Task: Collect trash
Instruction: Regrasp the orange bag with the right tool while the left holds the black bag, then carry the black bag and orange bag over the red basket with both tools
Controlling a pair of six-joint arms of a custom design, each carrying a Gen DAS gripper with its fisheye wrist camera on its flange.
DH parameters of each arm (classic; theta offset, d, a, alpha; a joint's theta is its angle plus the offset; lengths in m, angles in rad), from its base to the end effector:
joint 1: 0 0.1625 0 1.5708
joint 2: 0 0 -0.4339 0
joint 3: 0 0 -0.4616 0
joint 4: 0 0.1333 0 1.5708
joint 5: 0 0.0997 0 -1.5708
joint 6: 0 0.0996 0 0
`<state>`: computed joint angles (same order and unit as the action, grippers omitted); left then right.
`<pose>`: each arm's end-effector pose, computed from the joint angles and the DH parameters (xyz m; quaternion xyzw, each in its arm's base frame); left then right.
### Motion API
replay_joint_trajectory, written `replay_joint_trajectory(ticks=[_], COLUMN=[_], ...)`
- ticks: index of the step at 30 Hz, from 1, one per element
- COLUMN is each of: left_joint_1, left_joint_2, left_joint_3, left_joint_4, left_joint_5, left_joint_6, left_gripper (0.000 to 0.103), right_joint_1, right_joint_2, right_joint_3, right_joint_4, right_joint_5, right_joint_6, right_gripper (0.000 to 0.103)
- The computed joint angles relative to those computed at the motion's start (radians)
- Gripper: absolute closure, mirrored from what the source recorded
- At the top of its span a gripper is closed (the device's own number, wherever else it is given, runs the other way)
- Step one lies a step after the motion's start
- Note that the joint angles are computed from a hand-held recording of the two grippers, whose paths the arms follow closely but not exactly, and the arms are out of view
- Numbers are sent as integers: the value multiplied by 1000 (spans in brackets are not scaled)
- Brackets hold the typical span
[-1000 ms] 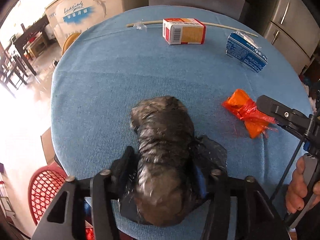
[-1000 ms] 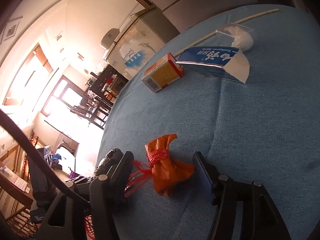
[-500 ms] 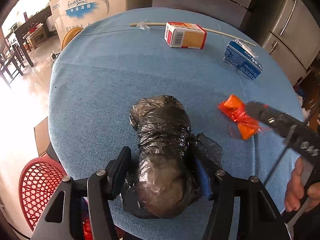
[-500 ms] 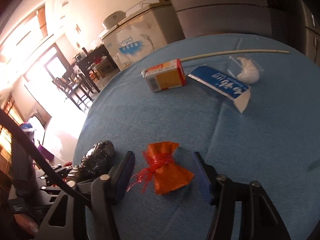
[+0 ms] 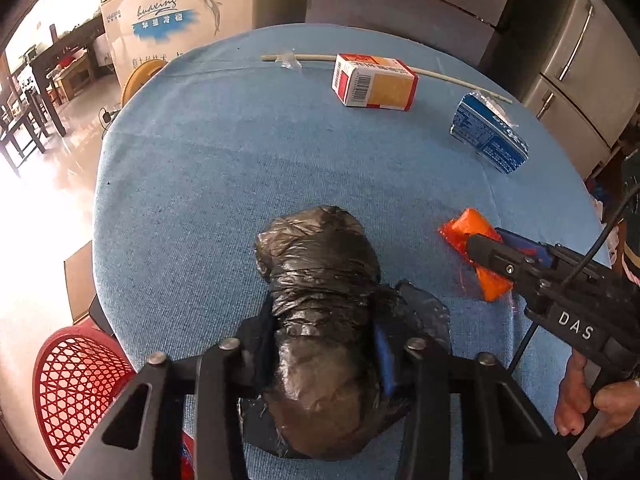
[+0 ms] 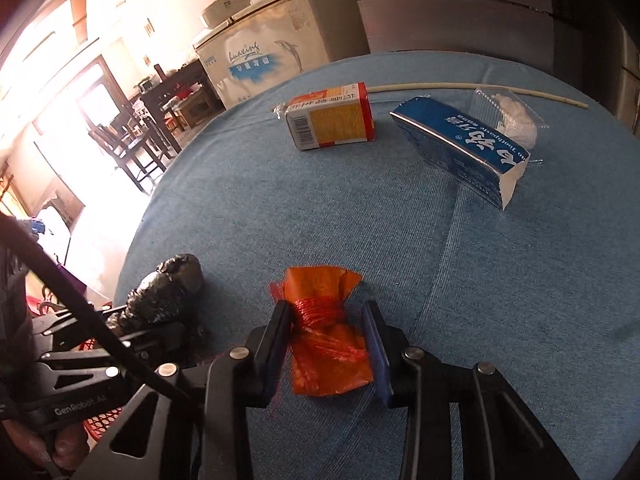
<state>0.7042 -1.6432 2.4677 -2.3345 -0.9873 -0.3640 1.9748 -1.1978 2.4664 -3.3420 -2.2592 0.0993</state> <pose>-0.1651 -0.3871 0.1673 0.2465 0.9251 -0.1422 0.2516 0.2295 -0.3586 0.1065 0.0554 -0.9140 0.3081 0.2583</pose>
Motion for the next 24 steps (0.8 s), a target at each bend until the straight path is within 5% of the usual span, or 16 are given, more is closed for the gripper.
replay_joint_trajectory(ticks=[10,24], left_joint_1=[-16,-17], left_joint_2=[-56,-48], left_joint_3=[16,5], left_joint_4=[8,67], left_joint_5=[35,97], left_joint_6=[-17,-47], left_gripper=[62,62], right_joint_1=[25,38], right_joint_2=[-10,6], right_joint_3=[3,-37], right_joint_4=[10,129], right_joint_5=[17,-3], right_joint_6=[27,59], right_gripper=[72,65])
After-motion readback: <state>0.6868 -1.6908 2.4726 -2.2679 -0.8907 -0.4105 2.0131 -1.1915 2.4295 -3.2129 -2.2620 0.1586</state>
